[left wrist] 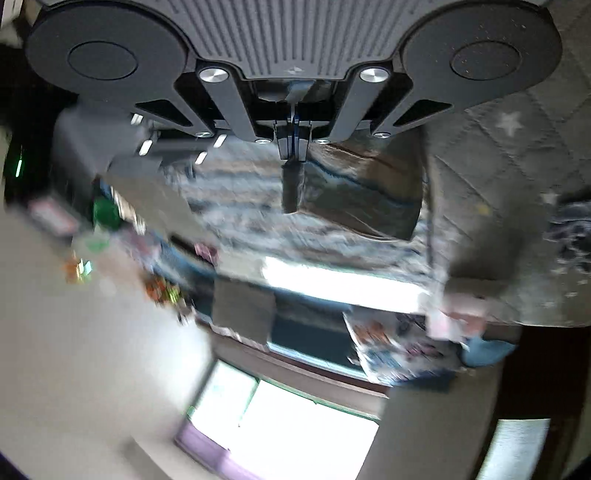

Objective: Fold clothes

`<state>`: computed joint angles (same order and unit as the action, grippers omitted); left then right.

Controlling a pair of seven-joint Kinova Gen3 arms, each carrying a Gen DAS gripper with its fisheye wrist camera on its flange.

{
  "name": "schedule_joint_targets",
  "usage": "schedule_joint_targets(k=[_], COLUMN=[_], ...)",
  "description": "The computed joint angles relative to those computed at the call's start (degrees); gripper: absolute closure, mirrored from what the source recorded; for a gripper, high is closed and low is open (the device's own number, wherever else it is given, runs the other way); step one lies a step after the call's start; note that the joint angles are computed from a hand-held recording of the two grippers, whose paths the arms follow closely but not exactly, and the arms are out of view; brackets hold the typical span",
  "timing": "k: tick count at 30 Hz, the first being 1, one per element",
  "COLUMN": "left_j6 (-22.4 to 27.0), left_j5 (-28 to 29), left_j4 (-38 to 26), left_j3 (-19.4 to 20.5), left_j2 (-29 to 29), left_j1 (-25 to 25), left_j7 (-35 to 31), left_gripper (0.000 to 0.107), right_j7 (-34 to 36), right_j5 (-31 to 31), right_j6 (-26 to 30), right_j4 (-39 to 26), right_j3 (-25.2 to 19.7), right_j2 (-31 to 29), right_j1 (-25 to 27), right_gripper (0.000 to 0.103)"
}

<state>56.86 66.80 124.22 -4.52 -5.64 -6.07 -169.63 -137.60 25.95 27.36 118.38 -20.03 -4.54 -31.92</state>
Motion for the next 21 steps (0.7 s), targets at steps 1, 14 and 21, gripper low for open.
schedule_joint_targets(k=[1, 14, 21], left_j6=[0.3, -8.0, -15.8], left_j5=[-1.7, -9.5, -15.3], left_j4=[-0.7, -7.2, -8.5], left_j3=[0.5, 2.7, 5.9], left_j2=[0.6, 3.3, 7.2], left_j1=[0.4, 2.7, 4.9], left_j7=[0.8, 9.5, 12.8], left_gripper=[0.104, 0.104, 0.104], right_j7=[0.2, 9.1, 10.7], right_j5=[-1.0, -10.9, -12.3], right_j6=[0.5, -3.4, -4.5], right_j4=[0.6, 2.1, 0.9], right_j3=[0.5, 1.7, 1.5], right_j2=[-1.1, -4.0, 0.7], right_j1=[0.3, 4.8, 3.6], right_gripper=[0.07, 0.076, 0.078])
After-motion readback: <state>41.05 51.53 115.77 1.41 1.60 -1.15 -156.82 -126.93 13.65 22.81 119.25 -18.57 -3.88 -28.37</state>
